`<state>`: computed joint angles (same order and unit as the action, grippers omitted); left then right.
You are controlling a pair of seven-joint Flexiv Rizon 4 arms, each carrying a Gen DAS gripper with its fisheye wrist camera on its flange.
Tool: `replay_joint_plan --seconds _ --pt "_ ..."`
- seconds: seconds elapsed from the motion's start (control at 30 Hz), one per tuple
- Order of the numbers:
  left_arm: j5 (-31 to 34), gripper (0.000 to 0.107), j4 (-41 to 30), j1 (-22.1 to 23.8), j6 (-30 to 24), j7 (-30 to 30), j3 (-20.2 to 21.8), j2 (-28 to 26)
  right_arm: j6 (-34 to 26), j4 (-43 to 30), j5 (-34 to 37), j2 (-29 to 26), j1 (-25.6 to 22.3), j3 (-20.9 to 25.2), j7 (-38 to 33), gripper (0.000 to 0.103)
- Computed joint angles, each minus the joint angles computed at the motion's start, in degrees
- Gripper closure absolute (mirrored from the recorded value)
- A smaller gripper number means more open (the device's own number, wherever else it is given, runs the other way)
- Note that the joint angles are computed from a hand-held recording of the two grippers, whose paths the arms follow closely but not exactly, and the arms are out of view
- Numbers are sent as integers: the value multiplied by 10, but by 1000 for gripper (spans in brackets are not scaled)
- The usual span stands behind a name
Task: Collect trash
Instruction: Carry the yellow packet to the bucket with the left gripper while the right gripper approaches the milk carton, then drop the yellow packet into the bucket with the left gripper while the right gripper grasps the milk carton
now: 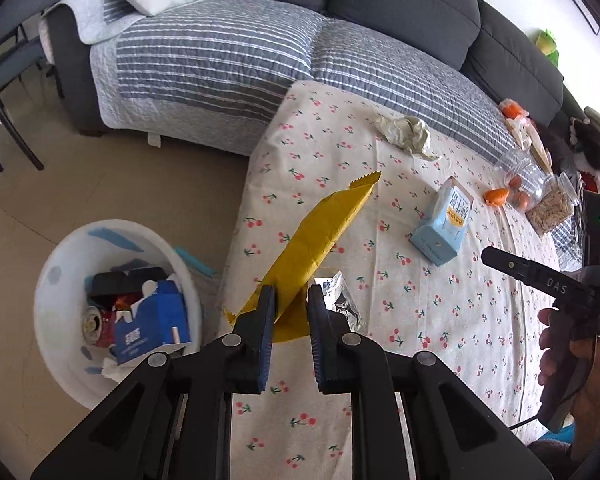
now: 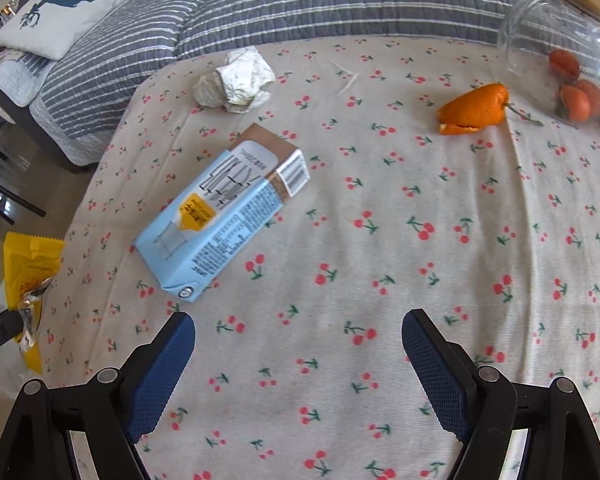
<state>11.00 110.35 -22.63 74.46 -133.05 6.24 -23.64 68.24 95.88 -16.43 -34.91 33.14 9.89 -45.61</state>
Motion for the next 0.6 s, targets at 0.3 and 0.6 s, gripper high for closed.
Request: replay_joint_plan --seconds 0.3,0.6 --pt "27 89 77 27 18 -33 26 55 43 -82 -20 -72 57 -43 89 11" --pt "26 89 127 69 31 -28 18 83 27 -148 -21 -131 74 -53 155 12"
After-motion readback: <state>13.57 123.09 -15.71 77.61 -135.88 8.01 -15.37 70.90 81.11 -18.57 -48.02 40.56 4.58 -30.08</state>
